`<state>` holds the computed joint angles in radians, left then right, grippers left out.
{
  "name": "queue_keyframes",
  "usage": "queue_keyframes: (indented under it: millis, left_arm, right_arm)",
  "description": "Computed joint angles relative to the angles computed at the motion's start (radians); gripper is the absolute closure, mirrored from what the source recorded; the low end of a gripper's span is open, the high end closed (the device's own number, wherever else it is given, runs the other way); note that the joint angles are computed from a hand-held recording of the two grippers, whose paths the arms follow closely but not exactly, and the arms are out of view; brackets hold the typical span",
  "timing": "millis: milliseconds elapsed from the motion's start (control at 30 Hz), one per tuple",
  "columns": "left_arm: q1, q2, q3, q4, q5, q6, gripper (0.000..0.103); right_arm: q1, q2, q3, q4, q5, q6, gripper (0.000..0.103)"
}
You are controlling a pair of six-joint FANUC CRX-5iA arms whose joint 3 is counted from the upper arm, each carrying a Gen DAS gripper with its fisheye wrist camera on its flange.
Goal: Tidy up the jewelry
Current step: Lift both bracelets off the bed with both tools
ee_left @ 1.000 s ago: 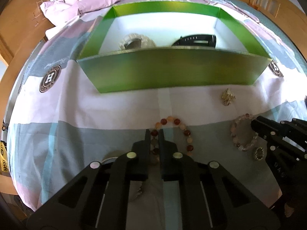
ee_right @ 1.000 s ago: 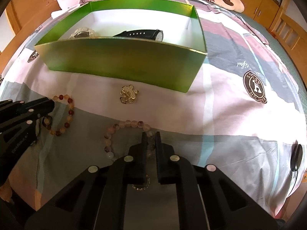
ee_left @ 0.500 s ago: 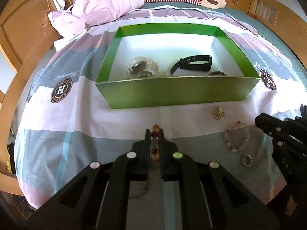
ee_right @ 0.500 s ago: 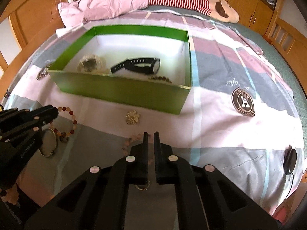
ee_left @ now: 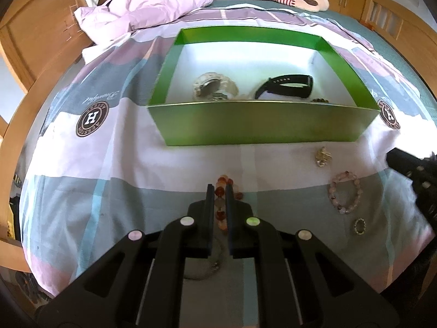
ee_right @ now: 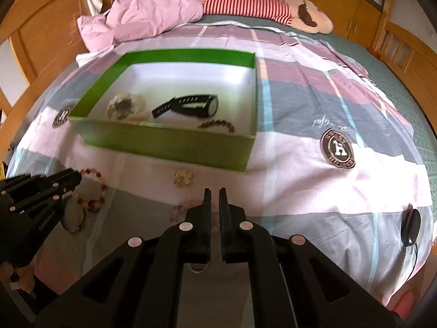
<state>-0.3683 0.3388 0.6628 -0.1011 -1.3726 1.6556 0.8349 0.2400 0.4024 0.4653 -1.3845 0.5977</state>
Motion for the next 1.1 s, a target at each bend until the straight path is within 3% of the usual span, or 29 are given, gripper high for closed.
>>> queue_keyframes:
  millis: [133, 233, 500, 633, 700, 1100]
  left_arm:
    - [0.004, 0.001, 0.000, 0.000, -0.004, 0.004, 0.095]
    - [0.001, 0.005, -0.001, 0.000, -0.008, 0.004, 0.095]
    - [-0.014, 0.014, -0.007, -0.006, -0.018, -0.004, 0.095]
    - [-0.014, 0.017, -0.008, -0.007, -0.020, -0.002, 0.095]
    - [-0.014, 0.017, -0.010, -0.005, -0.019, -0.002, 0.095]
    - [-0.016, 0.005, -0.010, -0.008, -0.007, 0.002, 0.095]
  right_arm:
    - [-0.007, 0.003, 0.006, -0.013, -0.004, 0.009, 0.097]
    - [-0.023, 0.043, 0.051, -0.077, -0.060, 0.040, 0.095]
    - [-0.041, 0.078, 0.028, -0.136, -0.079, 0.042, 0.075]
    - [-0.027, 0.074, 0.013, -0.112, -0.075, 0.057, 0.078]
    - [-0.026, 0.068, 0.014, -0.129, -0.064, 0.066, 0.093]
    - [0.016, 0.047, 0.048, -0.040, -0.047, 0.053, 0.096]
